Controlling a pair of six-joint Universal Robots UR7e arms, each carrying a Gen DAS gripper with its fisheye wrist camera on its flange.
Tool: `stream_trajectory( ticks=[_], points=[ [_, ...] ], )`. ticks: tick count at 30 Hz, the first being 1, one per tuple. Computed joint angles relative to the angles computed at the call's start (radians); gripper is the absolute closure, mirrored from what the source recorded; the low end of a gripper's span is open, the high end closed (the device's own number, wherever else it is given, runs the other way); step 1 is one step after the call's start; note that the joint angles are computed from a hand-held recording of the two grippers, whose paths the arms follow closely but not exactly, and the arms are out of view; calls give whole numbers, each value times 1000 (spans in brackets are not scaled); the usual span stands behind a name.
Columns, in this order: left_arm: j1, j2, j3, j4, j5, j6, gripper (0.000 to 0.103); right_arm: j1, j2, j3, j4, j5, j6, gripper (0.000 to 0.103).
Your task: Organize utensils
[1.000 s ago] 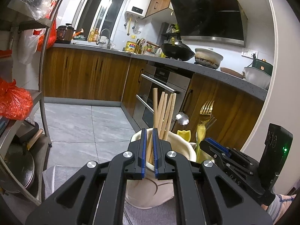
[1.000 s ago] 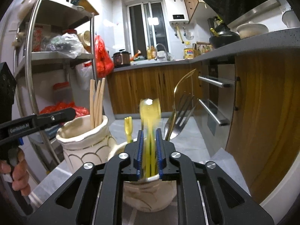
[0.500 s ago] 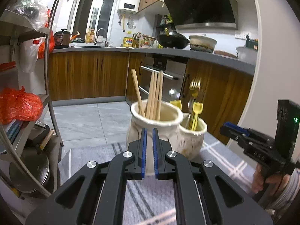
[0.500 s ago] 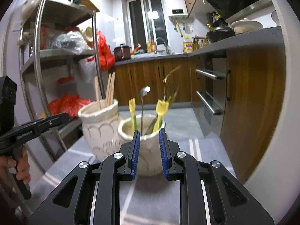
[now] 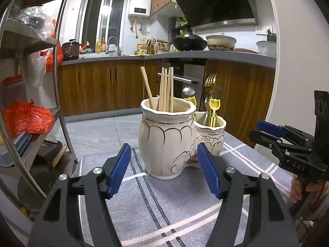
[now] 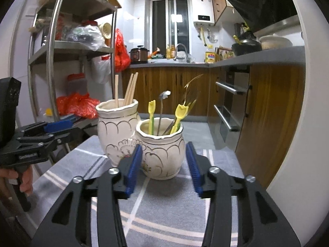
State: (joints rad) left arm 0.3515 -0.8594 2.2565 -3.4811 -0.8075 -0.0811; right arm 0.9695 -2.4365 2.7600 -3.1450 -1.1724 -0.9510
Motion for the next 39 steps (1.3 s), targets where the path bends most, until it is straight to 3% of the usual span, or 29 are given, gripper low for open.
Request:
stream_trajectory(
  ticks=[5,7,10,17,23,39],
  points=[
    [1,8,0,-15,25,-11,20,-59,-36,6,15,49,-26,20],
    [-1,16,1,-32,45,-9,10,-84,-46,5,28,76,-31,8],
    [-1,24,5,-56,51,-7,6,-115,-68,-1,74,115,-39,6],
    [-3,31,3,-44,64,-17,6,-102,-45,-4,48,101,-23,5],
    [-13,35,9,-69,78,-4,6,-149,-78,4,65,156,-23,5],
    [-16,32,12,-67,83,-6,6,-157,-86,5,73,162,-25,5]
  ],
)
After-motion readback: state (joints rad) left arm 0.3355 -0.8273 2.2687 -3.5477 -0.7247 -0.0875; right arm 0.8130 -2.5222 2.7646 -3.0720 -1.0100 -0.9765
